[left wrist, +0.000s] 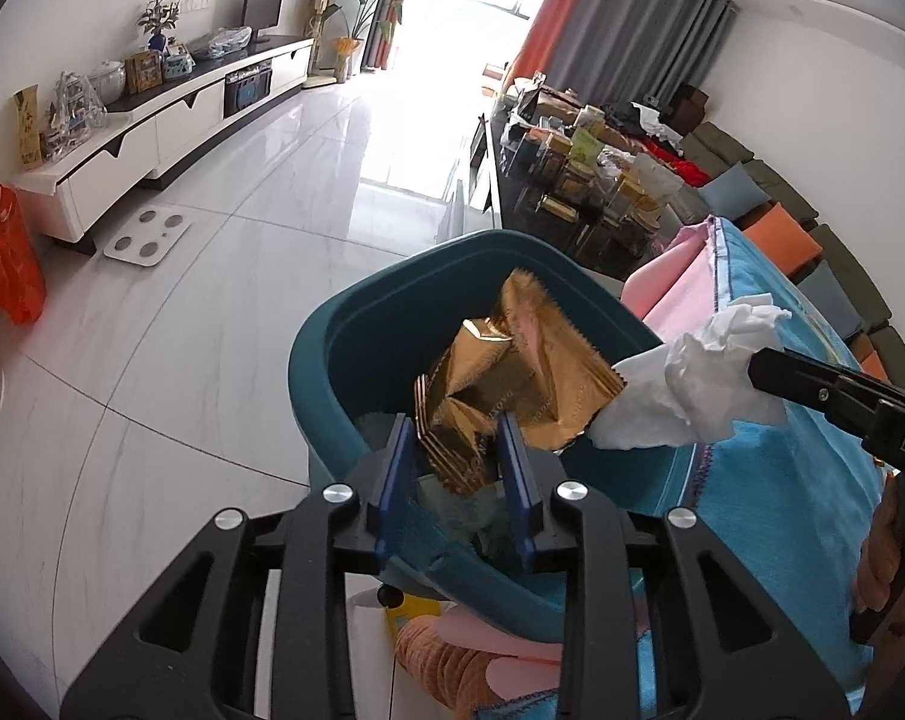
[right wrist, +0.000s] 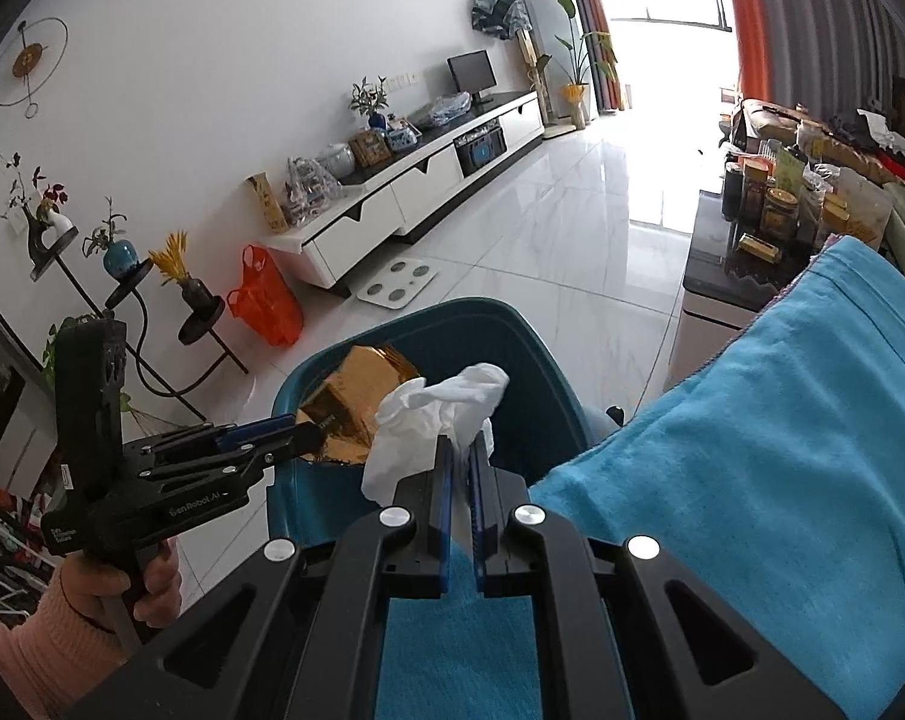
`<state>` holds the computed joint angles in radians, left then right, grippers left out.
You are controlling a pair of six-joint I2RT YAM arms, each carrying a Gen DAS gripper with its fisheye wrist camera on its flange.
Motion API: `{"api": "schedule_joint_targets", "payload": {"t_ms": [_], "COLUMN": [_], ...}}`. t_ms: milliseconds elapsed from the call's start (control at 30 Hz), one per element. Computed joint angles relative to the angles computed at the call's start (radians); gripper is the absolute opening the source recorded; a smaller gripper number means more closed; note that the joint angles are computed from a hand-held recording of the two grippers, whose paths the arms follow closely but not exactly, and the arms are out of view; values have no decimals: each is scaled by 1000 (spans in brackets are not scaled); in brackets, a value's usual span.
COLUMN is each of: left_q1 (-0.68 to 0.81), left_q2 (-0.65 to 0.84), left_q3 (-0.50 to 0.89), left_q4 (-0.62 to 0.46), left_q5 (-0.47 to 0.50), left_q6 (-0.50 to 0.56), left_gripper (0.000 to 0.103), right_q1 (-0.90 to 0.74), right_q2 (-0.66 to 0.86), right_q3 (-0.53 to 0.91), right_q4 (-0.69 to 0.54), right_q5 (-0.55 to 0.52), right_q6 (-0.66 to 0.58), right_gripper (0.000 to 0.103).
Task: Collect trash
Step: 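Open both tools to drop the items into the teal bin, then move both open tools back over the orange peels and gold wrapper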
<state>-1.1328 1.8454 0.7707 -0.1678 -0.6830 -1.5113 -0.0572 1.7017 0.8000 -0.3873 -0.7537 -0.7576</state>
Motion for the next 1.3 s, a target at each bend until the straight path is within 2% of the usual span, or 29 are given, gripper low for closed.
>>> {"api": "schedule_joint_targets", "payload": {"t_ms": [267,400,533,633,667,800,900,1067,1133,1300], "left_q1": [9,-12,-57,-95,-107,-154,-177,-201,-203,-197], "left_q2": [12,-4,-22,-35,-40,-32,1,87,131,272], "left_q3": [-2,-12,17,54,66,138,212,342,401,585], "left_q4": [18,-7,-89,-158,-174,-221,-218,-151,-98,-6], "left_q5": [-6,-34,-96,-149,-166,-232,-255,-265,-247,-172], "left_q6": [2,-26,-69,-85,-84,-54,13,165,251,437], "left_gripper": [38,41,45,47,49,53,60,70,74,83], "right_q1": [26,6,-38,-92,-116,-243,-368,-604,-689,-871], "right_q2": [7,5,-8,-27,-39,-62,-58,8,57,165], "right_q3": [-2,-3,-6,-5,-6,23,55,144,197,309], "right_q4": [15,6,-36,-94,-118,-266,-387,-581,-634,-681], "right_q5": [23,7,-27,-63,-78,-139,-179,-206,-206,-193], "right_q6": [25,16,-26,-90,-116,-276,-427,-674,-742,-811], "right_gripper": [8,11,13,16,21,25,37,41,42,46]}}
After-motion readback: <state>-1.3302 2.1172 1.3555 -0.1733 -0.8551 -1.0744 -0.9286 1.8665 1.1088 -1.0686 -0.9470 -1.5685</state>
